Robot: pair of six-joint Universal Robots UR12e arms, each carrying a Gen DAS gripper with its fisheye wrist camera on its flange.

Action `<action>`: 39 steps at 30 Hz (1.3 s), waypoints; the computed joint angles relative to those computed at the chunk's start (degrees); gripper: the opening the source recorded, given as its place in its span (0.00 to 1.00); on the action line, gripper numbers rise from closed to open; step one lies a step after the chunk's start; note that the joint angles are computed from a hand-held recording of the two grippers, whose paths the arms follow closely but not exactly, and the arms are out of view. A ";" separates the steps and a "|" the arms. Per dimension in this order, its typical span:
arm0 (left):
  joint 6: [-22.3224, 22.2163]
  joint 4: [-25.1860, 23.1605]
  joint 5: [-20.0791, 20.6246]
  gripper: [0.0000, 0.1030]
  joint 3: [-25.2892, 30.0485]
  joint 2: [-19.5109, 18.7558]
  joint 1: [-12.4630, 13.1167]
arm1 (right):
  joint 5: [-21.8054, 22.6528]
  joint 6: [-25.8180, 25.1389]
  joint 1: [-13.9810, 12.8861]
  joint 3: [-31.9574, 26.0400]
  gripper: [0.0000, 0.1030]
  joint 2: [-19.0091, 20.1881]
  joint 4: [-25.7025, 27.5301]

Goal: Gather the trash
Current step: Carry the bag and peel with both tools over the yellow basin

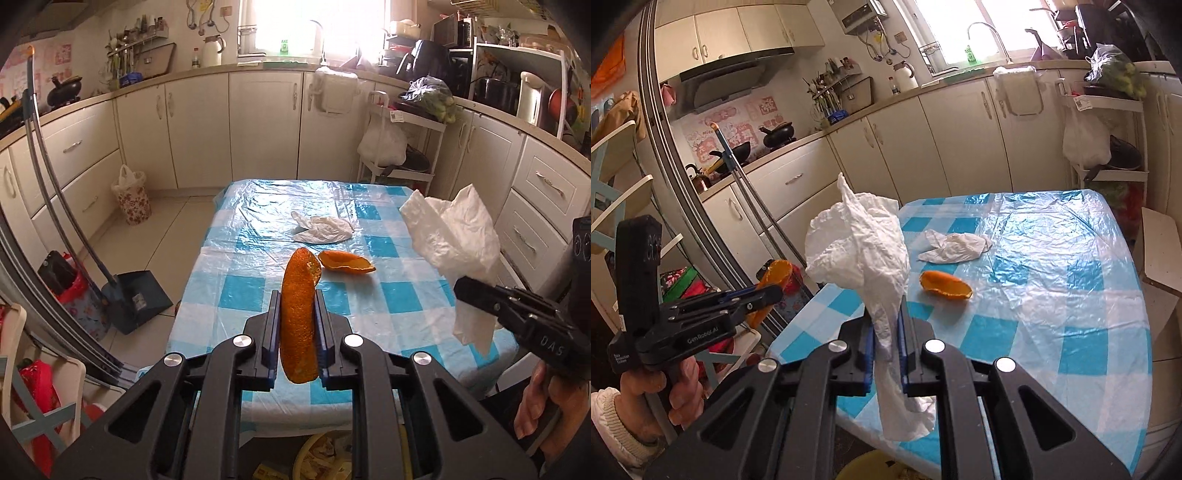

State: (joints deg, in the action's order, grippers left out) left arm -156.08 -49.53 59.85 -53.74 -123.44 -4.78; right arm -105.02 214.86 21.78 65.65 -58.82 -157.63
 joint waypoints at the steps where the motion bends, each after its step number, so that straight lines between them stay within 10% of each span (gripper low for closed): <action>1: 0.13 0.13 -0.53 0.15 -0.67 0.55 0.13 | -0.11 0.49 0.22 0.39 0.11 -0.20 -0.29; 19: 2.57 2.55 -8.37 0.15 -10.83 8.29 3.88 | -2.82 4.46 4.25 3.05 0.11 -1.54 -0.14; 39: 5.55 -0.14 -12.55 0.15 -14.96 11.60 5.83 | 3.38 1.91 5.52 -2.13 0.12 0.69 20.34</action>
